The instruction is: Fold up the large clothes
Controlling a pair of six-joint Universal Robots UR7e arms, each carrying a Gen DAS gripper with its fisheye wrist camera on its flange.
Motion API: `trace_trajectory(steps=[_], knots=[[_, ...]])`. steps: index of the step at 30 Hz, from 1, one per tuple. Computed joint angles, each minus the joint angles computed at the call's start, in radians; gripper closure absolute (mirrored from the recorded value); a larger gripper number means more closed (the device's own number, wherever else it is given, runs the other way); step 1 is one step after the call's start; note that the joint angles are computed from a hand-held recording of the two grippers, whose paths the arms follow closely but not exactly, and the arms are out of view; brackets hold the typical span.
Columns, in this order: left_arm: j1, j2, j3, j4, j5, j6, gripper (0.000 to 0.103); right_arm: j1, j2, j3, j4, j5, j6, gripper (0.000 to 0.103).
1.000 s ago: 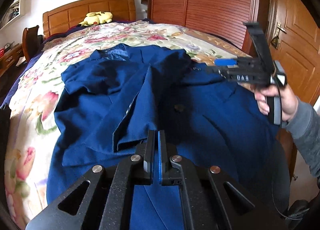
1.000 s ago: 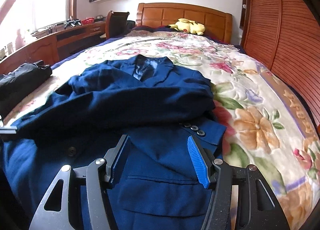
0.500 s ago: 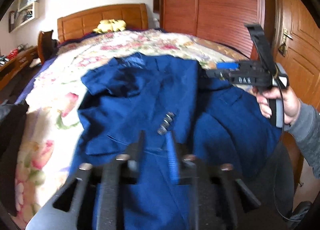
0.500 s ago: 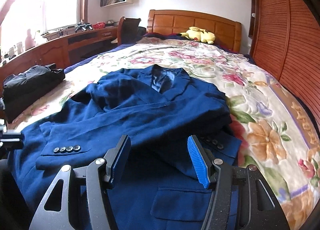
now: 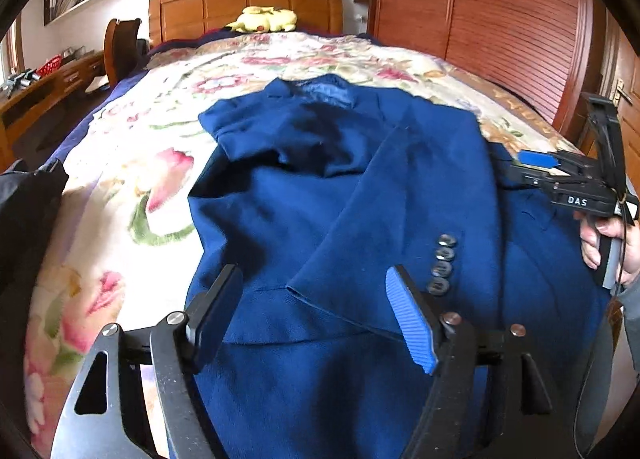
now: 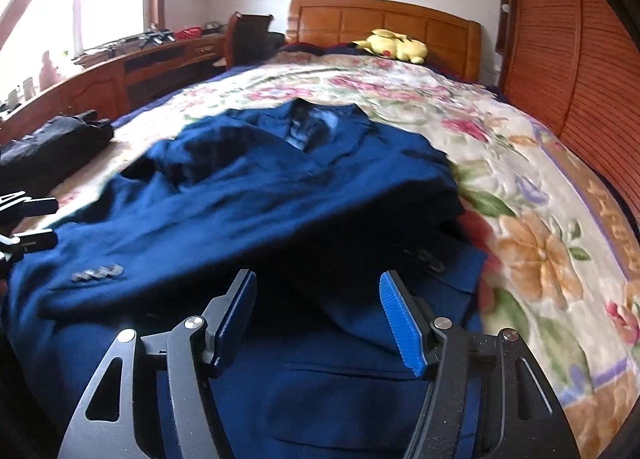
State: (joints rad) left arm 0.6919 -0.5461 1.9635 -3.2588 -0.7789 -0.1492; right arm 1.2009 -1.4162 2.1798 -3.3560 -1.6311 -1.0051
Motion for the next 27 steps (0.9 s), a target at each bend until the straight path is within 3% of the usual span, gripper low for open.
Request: trace_trajectory(steps=[7, 12, 15, 23, 27], knots=[[0.015, 0.031, -0.026, 0.009, 0.012, 0.017, 0.028, -0.027, 0.035, -0.022, -0.003, 0.002, 0.055, 0.037], [0.028, 0.037, -0.033, 0.032, -0.01, 0.004, 0.04, -0.025, 0.055, -0.014, -0.052, -0.001, 0.043, 0.037], [0.029, 0.038, -0.033, 0.031, -0.013, 0.005, 0.05, -0.028, 0.058, -0.016, -0.049, 0.005, 0.045, 0.037], [0.029, 0.025, -0.034, 0.049, -0.06, 0.024, 0.097, -0.05, 0.045, -0.001, -0.054, 0.033, 0.044, 0.037], [0.008, 0.008, -0.022, -0.021, -0.033, 0.057, 0.099, -0.05, 0.045, -0.001, -0.053, 0.032, 0.043, 0.037]])
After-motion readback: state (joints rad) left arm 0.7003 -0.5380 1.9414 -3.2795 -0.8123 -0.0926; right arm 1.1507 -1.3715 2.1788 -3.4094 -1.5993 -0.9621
